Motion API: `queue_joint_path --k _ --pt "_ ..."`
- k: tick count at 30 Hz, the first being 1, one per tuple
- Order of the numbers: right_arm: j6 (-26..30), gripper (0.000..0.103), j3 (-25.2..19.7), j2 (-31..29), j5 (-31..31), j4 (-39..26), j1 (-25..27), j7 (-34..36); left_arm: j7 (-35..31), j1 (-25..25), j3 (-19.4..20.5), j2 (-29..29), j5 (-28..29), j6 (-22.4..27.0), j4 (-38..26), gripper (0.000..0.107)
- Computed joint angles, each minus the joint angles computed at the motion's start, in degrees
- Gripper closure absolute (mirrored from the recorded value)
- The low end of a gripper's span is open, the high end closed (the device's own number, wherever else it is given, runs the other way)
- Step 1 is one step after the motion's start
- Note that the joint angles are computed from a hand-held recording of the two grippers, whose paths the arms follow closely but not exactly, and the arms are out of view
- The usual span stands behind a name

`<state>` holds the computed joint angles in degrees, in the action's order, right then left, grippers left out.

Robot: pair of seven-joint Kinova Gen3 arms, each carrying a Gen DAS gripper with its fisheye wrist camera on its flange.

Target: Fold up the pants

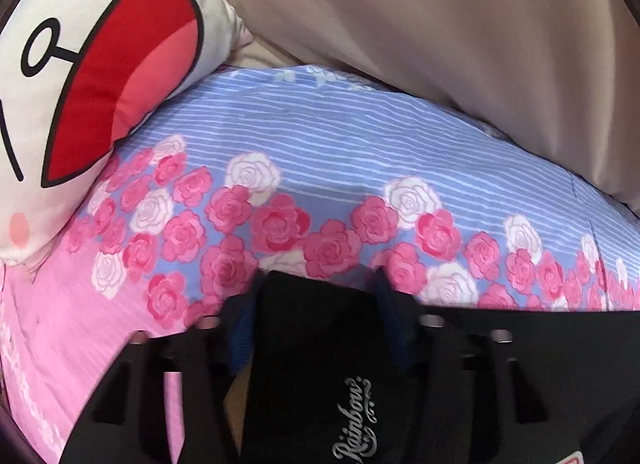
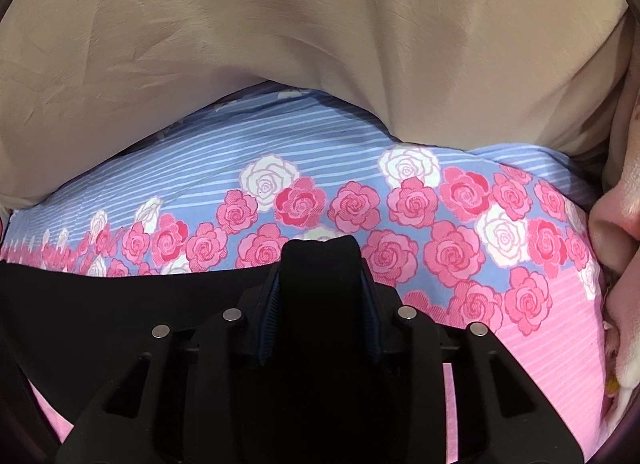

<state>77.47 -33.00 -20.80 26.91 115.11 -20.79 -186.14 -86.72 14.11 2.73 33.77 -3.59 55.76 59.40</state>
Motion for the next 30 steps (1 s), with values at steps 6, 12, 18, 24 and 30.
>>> queue_joint_path --k 6,12,18,24,30 --pt "1.22 0.078 -1.75 2.93 2.32 -1.03 -0.94 -3.65 -1.35 0.22 1.12 0.64 1.42 5.05 -4.38 0.081" --pt "7.73 0.087 -3.84 6.66 5.3 -4.82 -4.64 -8.05 0.06 1.15 0.64 -3.79 1.25 2.55 -0.93 0.083" --pt "14.53 0.088 -5.24 6.57 7.78 -8.38 -9.25 -11.4 0.44 1.49 1.02 -8.95 0.64 0.22 2.22 0.083" --pt "19.13 0.088 -4.24 6.12 6.86 -11.46 -12.91 -12.94 0.9 0.97 1.37 -10.92 0.79 0.45 2.51 0.082" --pt "24.18 0.088 -11.36 6.25 11.88 -13.08 -15.28 -19.33 -3.42 -1.69 3.04 -16.06 3.95 -3.13 8.0 0.082"
